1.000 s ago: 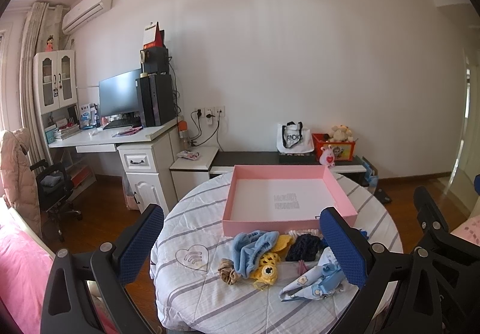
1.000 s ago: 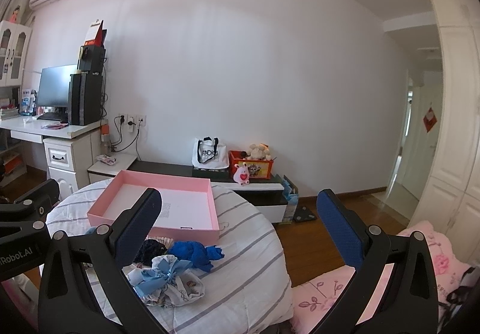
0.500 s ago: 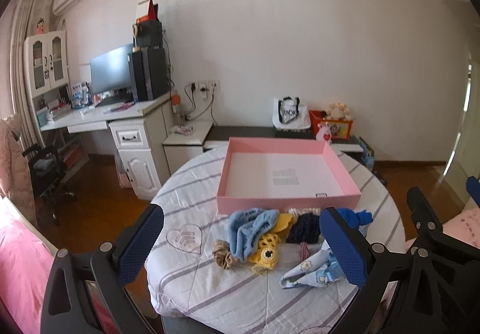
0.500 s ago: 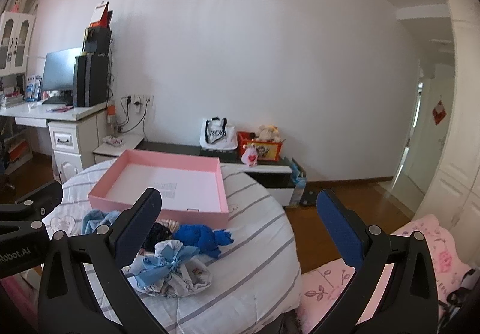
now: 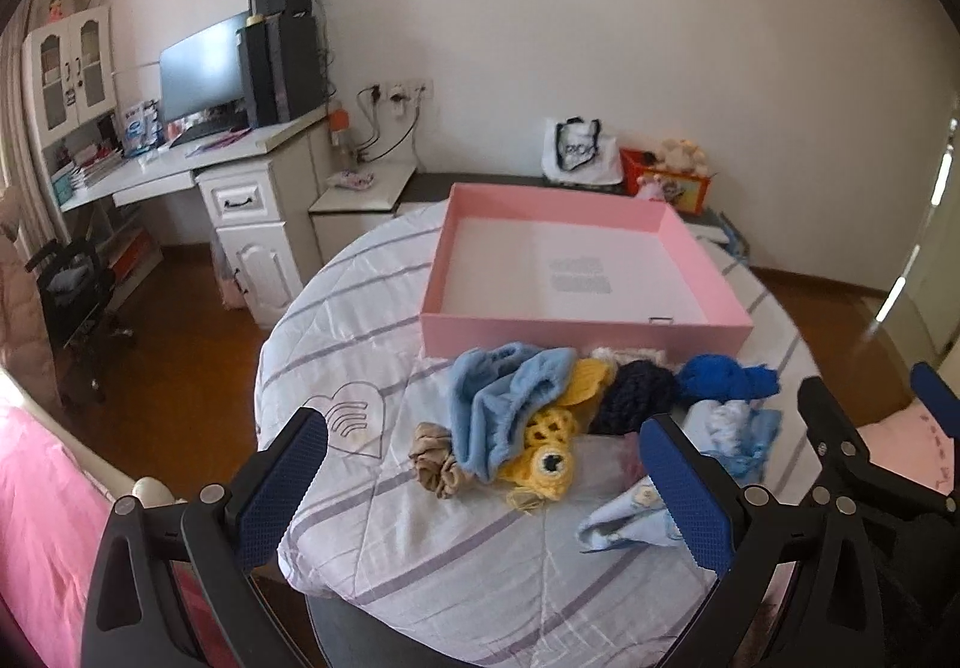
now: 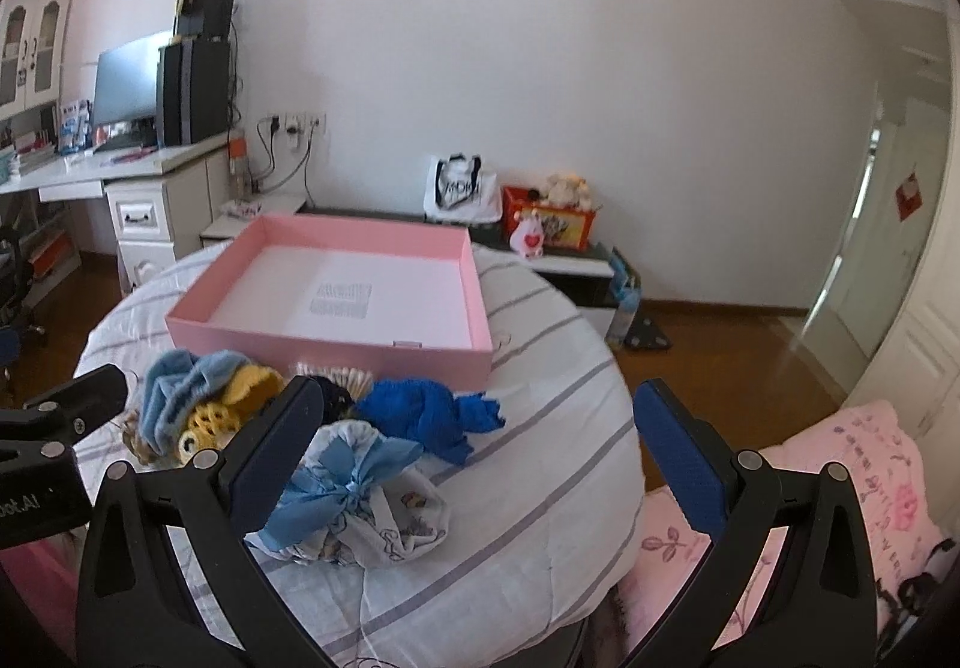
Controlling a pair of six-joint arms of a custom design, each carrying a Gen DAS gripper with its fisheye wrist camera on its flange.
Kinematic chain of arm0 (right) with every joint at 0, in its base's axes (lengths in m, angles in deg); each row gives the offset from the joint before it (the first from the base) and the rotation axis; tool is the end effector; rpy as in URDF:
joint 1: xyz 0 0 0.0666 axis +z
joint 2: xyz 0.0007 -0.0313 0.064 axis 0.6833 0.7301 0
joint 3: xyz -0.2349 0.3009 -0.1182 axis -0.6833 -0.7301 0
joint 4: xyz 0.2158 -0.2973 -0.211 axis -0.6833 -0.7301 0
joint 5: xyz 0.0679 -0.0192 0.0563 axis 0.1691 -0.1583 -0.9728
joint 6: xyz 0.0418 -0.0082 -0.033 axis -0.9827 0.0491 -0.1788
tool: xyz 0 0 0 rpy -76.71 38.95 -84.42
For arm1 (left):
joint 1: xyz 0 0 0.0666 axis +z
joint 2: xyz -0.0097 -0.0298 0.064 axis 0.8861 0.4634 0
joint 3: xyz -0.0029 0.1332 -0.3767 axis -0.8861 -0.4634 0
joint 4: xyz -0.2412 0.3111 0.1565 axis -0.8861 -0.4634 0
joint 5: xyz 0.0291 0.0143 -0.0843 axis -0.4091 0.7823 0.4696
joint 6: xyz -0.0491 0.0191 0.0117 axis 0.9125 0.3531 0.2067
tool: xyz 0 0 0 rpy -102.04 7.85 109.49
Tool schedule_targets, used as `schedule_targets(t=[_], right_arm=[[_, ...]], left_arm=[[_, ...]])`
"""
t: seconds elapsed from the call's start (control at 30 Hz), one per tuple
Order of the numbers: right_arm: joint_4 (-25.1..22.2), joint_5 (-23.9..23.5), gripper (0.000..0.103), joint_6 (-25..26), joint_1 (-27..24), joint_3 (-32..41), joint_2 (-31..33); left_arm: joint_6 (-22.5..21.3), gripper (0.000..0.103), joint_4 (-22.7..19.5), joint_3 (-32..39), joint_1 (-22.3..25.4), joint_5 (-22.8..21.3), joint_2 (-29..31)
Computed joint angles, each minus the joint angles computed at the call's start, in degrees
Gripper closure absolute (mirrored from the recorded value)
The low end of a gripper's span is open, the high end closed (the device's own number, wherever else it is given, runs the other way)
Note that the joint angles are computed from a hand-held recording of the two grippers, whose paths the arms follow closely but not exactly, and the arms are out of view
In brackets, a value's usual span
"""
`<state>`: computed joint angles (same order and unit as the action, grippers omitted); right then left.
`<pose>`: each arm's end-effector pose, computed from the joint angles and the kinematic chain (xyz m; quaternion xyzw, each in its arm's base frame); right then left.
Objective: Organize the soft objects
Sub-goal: 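Move both tools down toward the pile of soft items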
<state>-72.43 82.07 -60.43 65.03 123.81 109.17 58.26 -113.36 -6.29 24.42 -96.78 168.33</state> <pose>0.4803 0.1669 0.3424 0.1169 0.8625 -0.1885 0.4549 0.4311 -0.3213 0.3267 0.0649 0.9127 -0.0411 0.4014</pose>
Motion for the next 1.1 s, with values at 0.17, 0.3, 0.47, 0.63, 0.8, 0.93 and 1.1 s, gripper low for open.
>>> schedule_targets(t=[0.17,0.3,0.47,0.63,0.8,0.93,1.1], right_arm=[[-2.96,-2.84,0.000,-2.27,-1.69,1.27,2.18],[-4.80,-3.78,0.000,-3.99,-2.71,1.89,3.23],[-5.74,-5.24,0.000,-5.47,-3.35,1.97,3.14],[-3.64,-9.67,0.000,-4.47,-3.32,1.28,2.34],[-4.55,-11.39,0.000,-3.34,-2.09,2.56,3.86],[-6.16,-13.27,0.000,-2.89,-1.04,4.22,6.03],[-8.81,-15.90,0.000,-2.79,-0.30,6.37,9.13]], left_arm=[[0.98,0.000,-2.42,2.54,0.90,-0.19,2.74],[0.96,0.000,-2.20,3.62,1.39,-0.19,5.10],[0.58,0.000,-2.58,4.38,2.03,1.07,6.24],[0.73,0.000,-2.44,4.11,3.30,2.44,6.44],[2.58,0.000,-3.23,4.24,5.20,3.21,7.10],[3.44,0.000,-2.91,4.03,6.54,5.38,7.36],[3.50,0.000,-3.20,4.43,7.64,6.78,8.18]])
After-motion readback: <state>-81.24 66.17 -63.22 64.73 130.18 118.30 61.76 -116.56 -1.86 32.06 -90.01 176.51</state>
